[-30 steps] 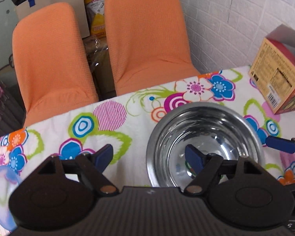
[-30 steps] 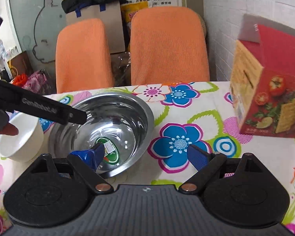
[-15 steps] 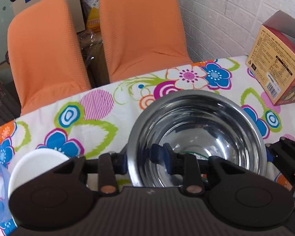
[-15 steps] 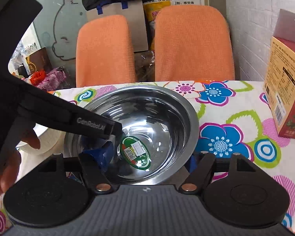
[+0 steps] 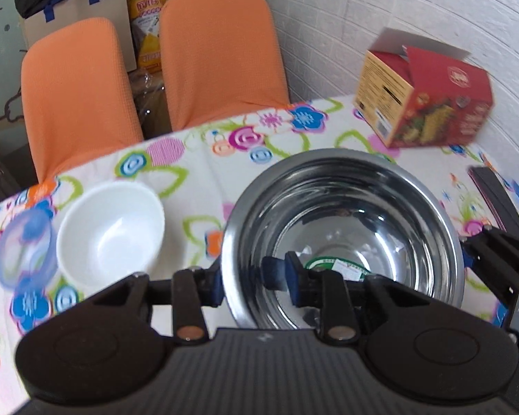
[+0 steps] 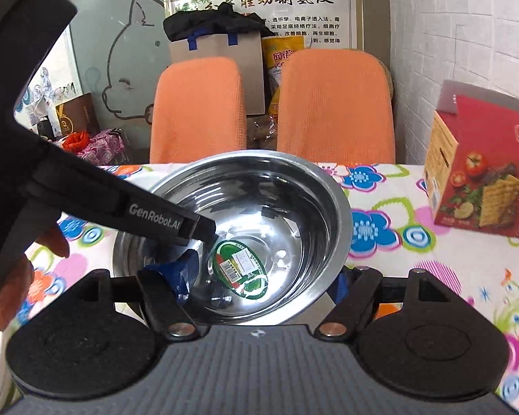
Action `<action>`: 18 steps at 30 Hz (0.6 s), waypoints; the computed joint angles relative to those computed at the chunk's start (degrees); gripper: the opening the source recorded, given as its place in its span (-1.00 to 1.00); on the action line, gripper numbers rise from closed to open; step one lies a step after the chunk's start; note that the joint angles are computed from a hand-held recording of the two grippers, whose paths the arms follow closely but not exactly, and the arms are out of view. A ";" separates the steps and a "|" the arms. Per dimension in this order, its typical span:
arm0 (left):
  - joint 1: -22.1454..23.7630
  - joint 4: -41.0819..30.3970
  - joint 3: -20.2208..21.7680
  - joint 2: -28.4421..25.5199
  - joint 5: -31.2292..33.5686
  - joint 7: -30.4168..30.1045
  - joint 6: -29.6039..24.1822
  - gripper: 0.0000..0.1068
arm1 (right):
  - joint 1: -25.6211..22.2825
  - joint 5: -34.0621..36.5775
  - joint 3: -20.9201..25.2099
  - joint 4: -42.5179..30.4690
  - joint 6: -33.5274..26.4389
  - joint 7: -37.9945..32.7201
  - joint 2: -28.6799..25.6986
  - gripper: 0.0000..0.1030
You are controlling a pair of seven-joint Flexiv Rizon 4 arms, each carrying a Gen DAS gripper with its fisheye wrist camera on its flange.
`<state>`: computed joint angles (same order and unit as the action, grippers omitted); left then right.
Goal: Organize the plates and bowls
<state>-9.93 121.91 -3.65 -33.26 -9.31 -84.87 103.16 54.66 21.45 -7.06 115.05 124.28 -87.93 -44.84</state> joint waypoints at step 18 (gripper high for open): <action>5.65 19.61 -4.98 0.46 9.99 -8.80 14.39 -0.50 | 9.36 11.96 5.44 10.04 7.36 -1.41 -1.25 0.21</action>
<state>-4.28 141.51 -8.63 -32.80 0.68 -93.66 117.55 64.03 33.41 -1.63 125.09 131.63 -89.34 -46.09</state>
